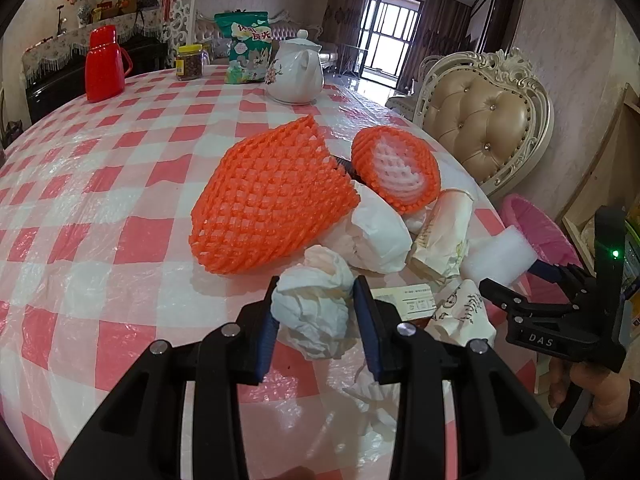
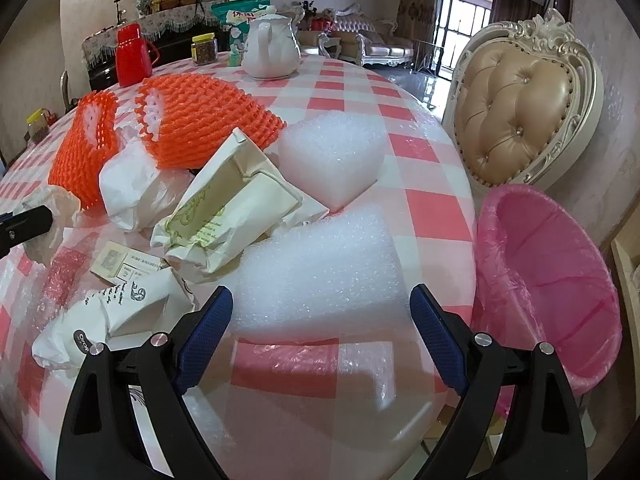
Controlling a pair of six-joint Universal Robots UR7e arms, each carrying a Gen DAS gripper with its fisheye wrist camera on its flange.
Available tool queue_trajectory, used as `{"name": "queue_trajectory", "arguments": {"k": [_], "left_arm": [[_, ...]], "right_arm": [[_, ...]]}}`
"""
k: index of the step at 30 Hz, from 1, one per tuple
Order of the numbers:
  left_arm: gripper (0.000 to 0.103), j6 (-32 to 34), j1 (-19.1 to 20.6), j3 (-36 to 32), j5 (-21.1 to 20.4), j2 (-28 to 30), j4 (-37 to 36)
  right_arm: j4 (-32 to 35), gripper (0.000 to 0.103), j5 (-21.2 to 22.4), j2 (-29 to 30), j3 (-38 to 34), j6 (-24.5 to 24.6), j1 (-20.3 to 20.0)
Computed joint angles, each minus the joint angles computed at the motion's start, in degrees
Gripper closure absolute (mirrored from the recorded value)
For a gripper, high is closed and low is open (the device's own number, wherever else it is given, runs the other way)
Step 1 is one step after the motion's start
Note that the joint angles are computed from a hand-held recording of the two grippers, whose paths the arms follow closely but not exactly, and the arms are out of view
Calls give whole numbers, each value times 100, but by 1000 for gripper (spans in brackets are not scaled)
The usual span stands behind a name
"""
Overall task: Collect trash
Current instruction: 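Grasp crumpled white tissue with left gripper while right gripper grasps white foam block, then carry tissue and foam block over pink wastebasket and open both grippers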
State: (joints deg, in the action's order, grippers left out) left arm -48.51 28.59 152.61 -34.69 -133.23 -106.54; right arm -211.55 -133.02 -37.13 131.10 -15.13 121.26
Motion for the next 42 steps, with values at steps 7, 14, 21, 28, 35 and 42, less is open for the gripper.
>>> {"name": "queue_trajectory", "arguments": {"k": [7,14,21,28,35,42], "left_arm": [[68,-43,-132,-39,47,28,82],[68,-84,-209,-72,45,112,94],[68,-95,-270,-61,36,170,43],[68,5,-171,-27,-4,170,-106],[68,96,-126,-12,-7,166,-229],[68,-2,-176,-20,10,132,-103]], "right_arm": [[-49,20,264,-152,113,82,-84],[-221,20,375,-300,216,32,-45],[-91,20,246,-303,192,-32,33],[19,19,-72,-12,112,-204,33],[123,19,-487,160,-7,-358,182],[-31,19,-195,28,108,-285,61]]}}
